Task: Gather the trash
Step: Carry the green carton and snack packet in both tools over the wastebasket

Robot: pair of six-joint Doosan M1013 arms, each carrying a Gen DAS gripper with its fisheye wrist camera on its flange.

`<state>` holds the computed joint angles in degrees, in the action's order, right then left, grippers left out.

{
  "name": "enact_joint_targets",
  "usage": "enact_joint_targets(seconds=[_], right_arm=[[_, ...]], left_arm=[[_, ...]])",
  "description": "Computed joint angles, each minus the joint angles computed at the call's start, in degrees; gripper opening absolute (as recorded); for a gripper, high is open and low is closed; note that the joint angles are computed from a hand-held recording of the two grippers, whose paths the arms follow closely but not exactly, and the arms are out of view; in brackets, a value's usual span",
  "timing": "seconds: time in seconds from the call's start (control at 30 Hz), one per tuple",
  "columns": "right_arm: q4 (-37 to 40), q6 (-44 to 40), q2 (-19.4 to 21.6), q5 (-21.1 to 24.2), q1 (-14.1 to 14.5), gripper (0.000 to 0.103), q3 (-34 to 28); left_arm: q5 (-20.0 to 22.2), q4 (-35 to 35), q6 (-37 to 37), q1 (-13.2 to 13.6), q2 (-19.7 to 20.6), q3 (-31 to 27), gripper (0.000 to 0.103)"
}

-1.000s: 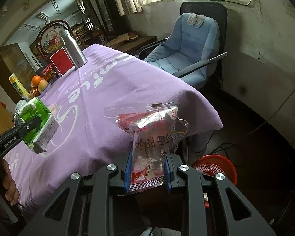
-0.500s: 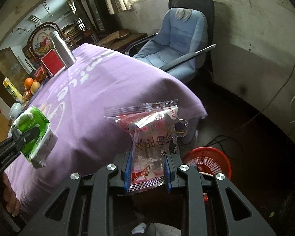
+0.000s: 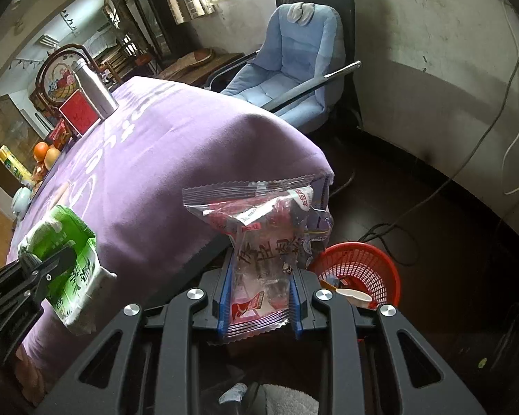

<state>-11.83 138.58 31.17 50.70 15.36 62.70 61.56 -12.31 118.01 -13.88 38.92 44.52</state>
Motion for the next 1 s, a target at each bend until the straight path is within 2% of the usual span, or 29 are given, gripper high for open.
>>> enact_joint_targets(seconds=[0.4, 0.63, 0.87, 1.0], right_arm=[[0.8, 3.4, -1.7, -1.6, -1.2, 0.027, 4.6], [2.3, 5.5, -2.2, -1.9, -2.2, 0.027, 7.7], [3.8, 7.6, -2.8, -2.0, -3.4, 0.027, 11.1], [5.9, 8.3, -3.0, -2.1, -4.3, 0.027, 13.4]], left_arm=[[-1.5, -2.8, 8.0, -1.8, -2.2, 4.1, 0.009], [1.6, -3.4, 13.7, -3.3, -2.1, 5.5, 0.009], [9.9, -3.1, 15.5, -5.0, 1.6, 2.1, 0.009], [10.7, -0.5, 16.8, -6.4, 3.6, 1.1, 0.009]])
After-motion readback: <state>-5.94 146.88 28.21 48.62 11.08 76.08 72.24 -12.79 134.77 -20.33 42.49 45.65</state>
